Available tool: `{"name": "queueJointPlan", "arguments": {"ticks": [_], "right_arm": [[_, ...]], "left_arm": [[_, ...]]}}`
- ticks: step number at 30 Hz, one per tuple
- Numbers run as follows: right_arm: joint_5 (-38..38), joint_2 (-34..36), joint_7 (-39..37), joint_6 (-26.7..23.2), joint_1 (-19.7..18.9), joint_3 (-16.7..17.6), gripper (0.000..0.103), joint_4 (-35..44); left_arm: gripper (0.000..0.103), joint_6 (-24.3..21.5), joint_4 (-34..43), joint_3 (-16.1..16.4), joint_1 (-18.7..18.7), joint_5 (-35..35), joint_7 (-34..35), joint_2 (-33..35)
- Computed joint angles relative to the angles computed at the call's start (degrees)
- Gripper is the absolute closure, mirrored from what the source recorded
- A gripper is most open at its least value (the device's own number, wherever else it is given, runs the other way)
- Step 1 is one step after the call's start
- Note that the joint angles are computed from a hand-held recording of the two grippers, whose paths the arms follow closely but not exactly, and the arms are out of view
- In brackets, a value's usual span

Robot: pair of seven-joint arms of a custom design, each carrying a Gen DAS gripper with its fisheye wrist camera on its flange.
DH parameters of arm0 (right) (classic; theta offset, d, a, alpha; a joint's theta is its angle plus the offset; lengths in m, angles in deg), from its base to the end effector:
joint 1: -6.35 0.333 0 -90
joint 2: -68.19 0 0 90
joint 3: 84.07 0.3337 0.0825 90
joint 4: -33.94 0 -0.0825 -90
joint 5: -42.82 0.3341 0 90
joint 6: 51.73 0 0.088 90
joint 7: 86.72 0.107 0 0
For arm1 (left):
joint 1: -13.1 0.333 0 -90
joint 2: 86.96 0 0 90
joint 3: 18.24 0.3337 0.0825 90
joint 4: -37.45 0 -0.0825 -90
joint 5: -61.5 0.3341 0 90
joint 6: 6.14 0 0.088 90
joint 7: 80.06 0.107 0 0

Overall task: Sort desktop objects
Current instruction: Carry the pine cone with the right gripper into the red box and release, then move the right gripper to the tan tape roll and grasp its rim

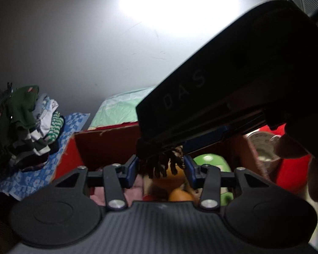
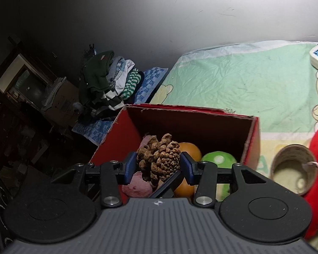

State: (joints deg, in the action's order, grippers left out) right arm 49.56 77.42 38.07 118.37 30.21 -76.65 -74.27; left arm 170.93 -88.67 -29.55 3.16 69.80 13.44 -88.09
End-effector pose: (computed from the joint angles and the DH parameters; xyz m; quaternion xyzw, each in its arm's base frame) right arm 0.5264 0.3034 0.5736 -0.5741 0.6873 -0.0491 0.4423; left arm 0.4940 -0.2057 0.5470 -0.4291 0.7893 -0.3317 0.2877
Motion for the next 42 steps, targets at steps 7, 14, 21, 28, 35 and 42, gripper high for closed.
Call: {"name": "queueJointPlan", "arguments": {"ticks": [7,14,21,28,35,42], "right_arm": [[-1.96,16.52,5.55,-11.20,4.05,-1.41,0.055,22.95],[-6.65,25.27,13.81,-21.92,7.85,-5.54,0.056,37.01],[-9.94,27.64,17.60,-24.21,8.18,-6.71,0.056,40.03],[-16.58,23.26,25.16,-20.70,11.07,-10.48,0.046,34.23],[-28.24,12.29,38.82,-12.55,13.76,-14.14,0.046,18.62],[-44.08,-2.93,52.87,-10.51,13.77,-15.09,0.047,-0.10]], "left_arm": [[0.056,-7.49,7.29,0.41,3.82,-17.85,18.39,6.08],[0.049,-13.10,11.93,-0.22,5.60,-20.47,20.45,9.62],[0.044,-15.77,13.50,-0.18,5.84,-18.88,17.74,10.41],[0.040,-13.06,11.50,1.05,5.16,-16.36,15.02,8.59],[0.043,-9.08,6.91,-1.15,4.46,-27.00,22.63,1.68],[0.044,-10.32,1.58,0.57,-6.99,-44.92,35.60,-7.03]]}}
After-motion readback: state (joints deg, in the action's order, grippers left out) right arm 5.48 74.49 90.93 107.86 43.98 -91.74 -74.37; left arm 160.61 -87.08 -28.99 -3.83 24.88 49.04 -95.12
